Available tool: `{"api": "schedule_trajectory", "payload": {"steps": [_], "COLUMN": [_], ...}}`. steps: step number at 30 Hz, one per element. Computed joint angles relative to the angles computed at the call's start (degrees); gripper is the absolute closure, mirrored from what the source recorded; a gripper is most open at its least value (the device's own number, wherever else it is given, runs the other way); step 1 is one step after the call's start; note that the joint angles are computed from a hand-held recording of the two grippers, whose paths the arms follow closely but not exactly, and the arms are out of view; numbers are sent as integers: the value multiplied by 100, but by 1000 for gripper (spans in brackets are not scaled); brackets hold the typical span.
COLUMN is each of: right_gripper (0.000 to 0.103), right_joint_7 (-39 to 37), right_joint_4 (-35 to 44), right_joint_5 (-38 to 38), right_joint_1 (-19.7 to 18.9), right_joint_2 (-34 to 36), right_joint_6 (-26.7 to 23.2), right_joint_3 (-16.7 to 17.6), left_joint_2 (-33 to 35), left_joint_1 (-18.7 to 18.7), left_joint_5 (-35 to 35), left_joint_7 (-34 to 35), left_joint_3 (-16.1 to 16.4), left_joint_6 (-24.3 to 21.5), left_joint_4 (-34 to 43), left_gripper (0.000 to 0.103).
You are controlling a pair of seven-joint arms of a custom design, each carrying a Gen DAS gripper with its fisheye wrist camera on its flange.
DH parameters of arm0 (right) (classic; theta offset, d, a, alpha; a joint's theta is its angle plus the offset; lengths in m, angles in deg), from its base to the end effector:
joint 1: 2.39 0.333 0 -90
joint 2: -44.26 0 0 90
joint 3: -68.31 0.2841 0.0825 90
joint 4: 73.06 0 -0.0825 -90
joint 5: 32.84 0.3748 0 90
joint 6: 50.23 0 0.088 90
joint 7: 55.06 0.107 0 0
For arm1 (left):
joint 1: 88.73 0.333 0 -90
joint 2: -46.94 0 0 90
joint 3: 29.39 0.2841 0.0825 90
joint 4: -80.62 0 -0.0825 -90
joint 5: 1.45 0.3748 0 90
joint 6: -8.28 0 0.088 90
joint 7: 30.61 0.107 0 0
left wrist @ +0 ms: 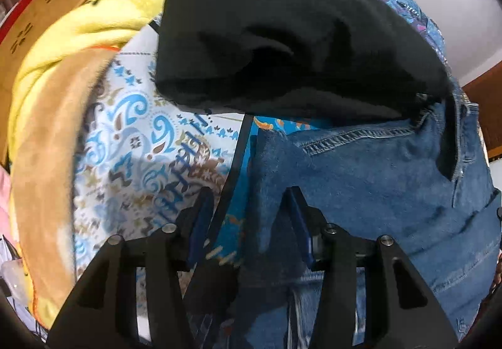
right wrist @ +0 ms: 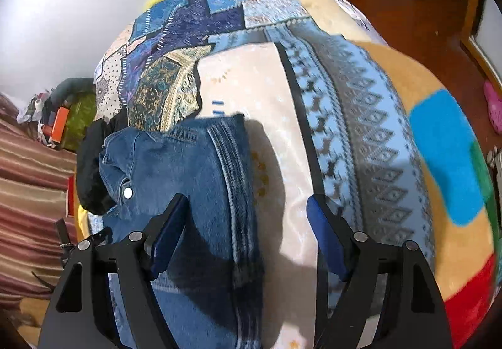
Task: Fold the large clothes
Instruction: 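Grasp the jacket edge with the right gripper while the left gripper holds the hem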
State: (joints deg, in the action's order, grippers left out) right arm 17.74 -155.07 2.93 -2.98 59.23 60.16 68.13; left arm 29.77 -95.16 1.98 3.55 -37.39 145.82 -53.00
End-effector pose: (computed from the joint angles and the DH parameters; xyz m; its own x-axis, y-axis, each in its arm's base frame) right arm 0.6476 0.0323 0.5518 0.2063 -0.8385 -0.5043 -0.9431 -0.0331 -0.3308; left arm 0.4724 -0.1236 0.4661 0.5868 -0.7734 0.2399 -0.7222 -0.6339 -0.2769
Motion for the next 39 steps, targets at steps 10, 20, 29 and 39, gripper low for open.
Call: {"api": "schedule_trajectory", "payload": {"steps": [10,20,29,39], "right_gripper": [91,96,96,96], "right_joint_7": [-35,-784,-1136,-448], "right_joint_4": [301,-100,659,2871], "right_joint_5": [722,862,799,-155], "right_joint_1": [-87,57,220,286], "right_joint_2": [396,-513,-440,1157], "right_joint_6": [-336,371,523,606], "right_joint_3": [165,129,88,253], "left_joint_2": [719,740,395,1307], "left_joint_1": [58,-329,-382,-249], "left_joint_5": [963,1831,2567,2881], "left_joint_7": [-282,-564,-505,-211], "left_joint_3": [-274,-574,-653,-479], "left_joint_6": [-304,-967,-927,-996], "left_joint_4": [839,1906,2492,3523], "left_gripper": [85,98,98,98]}}
